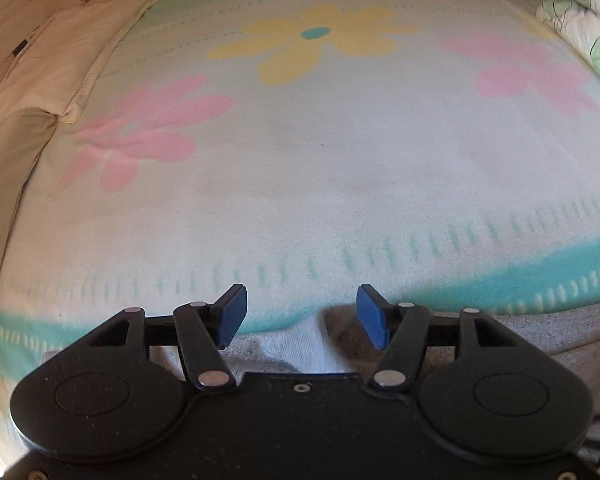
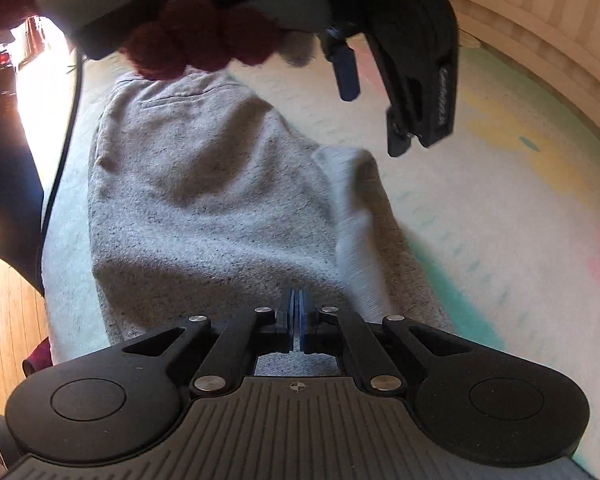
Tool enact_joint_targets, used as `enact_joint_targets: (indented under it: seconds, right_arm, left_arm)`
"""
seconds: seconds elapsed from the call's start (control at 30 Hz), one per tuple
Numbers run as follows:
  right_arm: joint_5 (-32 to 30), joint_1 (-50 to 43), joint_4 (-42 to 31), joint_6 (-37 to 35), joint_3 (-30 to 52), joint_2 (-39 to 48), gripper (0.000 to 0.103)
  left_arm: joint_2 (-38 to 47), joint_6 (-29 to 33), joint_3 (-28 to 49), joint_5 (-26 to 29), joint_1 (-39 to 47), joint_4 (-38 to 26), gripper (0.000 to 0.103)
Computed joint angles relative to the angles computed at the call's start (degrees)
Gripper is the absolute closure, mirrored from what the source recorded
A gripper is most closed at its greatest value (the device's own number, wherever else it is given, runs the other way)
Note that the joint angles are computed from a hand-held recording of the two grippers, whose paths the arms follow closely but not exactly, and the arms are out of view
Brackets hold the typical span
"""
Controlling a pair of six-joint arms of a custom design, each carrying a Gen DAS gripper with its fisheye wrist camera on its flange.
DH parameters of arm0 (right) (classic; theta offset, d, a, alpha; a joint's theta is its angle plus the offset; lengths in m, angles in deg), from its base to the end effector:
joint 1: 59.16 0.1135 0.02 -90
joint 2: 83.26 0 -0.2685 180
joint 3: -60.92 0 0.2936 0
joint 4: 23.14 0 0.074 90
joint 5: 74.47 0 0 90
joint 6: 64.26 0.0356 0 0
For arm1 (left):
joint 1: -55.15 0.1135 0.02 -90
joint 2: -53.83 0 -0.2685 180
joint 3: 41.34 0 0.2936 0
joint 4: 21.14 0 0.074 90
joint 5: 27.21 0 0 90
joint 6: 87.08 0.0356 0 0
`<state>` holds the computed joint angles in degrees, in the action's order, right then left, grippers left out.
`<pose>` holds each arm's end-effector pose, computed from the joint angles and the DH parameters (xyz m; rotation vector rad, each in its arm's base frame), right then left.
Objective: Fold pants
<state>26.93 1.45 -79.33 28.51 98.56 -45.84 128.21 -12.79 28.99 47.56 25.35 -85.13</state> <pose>0.0853 0.1371 0.1875 -1.1552 2.2507 0.1917 0.2486 -0.1316 0.2509 0.2602 2.6732 0.1295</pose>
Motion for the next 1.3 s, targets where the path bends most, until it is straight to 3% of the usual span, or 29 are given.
enact_joint_targets:
  seconds: [0.13, 0.23, 0.3, 0.33, 0.4, 0.43, 0.67, 0.73, 0.77, 0.8, 0.9, 1.03, 1.17, 1.3]
  right_arm:
    - [1.27, 1.84, -0.69, 0.14, -0.34, -0.46, 0.100]
    - [3.49, 1.52, -1.40, 0.17, 0.42, -1.06, 0.100]
    - [4.25, -2.46, -0.50, 0.79, 0.25, -4.27, 0.098]
    - [3.27, -6.11, 0.28, 0.98, 0.19, -5.61, 0.096]
    - [-0.65, -15.46, 2.96, 0.38, -0.19, -6.81, 0.063]
    - [-2.54, -19.11, 4.65, -0.43, -0.53, -6.59, 0.057]
    - [-10.72, -28.60, 9.95, -7.50, 0.36, 5.06, 0.055]
    - [-13.06, -29.74, 10.44, -6.58, 0.36, 8.02, 0.056]
    - [-13.97, -30.16, 10.23, -6.29, 0.25, 8.35, 0.065]
    - [-14.60, -29.97, 9.79, -6.34, 0.21, 8.55, 0.102]
    - [-10.12, -24.41, 6.45, -8.13, -0.25, 3.61, 0.101]
    - [-0.36, -9.55, 0.47, -6.85, 0.18, -1.30, 0.101]
    - [6.63, 3.10, -2.75, -4.06, 0.49, -0.06, 0.101]
    - [8.50, 6.47, -2.35, -2.88, 0.06, 1.70, 0.101]
  left_arm:
    - [3.55, 0.82, 1.53, 1.57, -0.93, -2.42, 0.039]
    - [5.39, 1.07, 0.88, -0.63, -0.39, -0.94, 0.039]
    - [4.86, -0.44, 0.98, -0.72, -0.08, -1.15, 0.039]
    - [4.53, -0.98, 1.18, -0.37, 0.60, -1.18, 0.039]
    - [3.98, -1.82, 1.60, 0.36, 1.86, -1.25, 0.039]
    - [3.81, -2.48, 1.94, 0.71, 2.09, -1.56, 0.039]
    - [3.64, -1.08, 2.15, 3.85, 3.35, -1.41, 0.039]
    - [3.47, -0.80, 2.29, 5.19, 4.21, -1.53, 0.039]
    - [3.42, -0.68, 2.31, 5.87, 4.62, -1.51, 0.039]
    - [3.23, -0.87, 2.40, 6.29, 4.62, -1.78, 0.039]
    - [2.87, -1.10, 3.32, 6.39, 4.52, -2.39, 0.039]
    - [2.89, -1.47, 3.37, 6.80, 4.99, -1.85, 0.039]
    - [3.79, -1.55, 3.52, 6.06, 3.76, -1.72, 0.039]
    - [5.18, 0.19, 3.67, 3.59, 1.00, -2.35, 0.038]
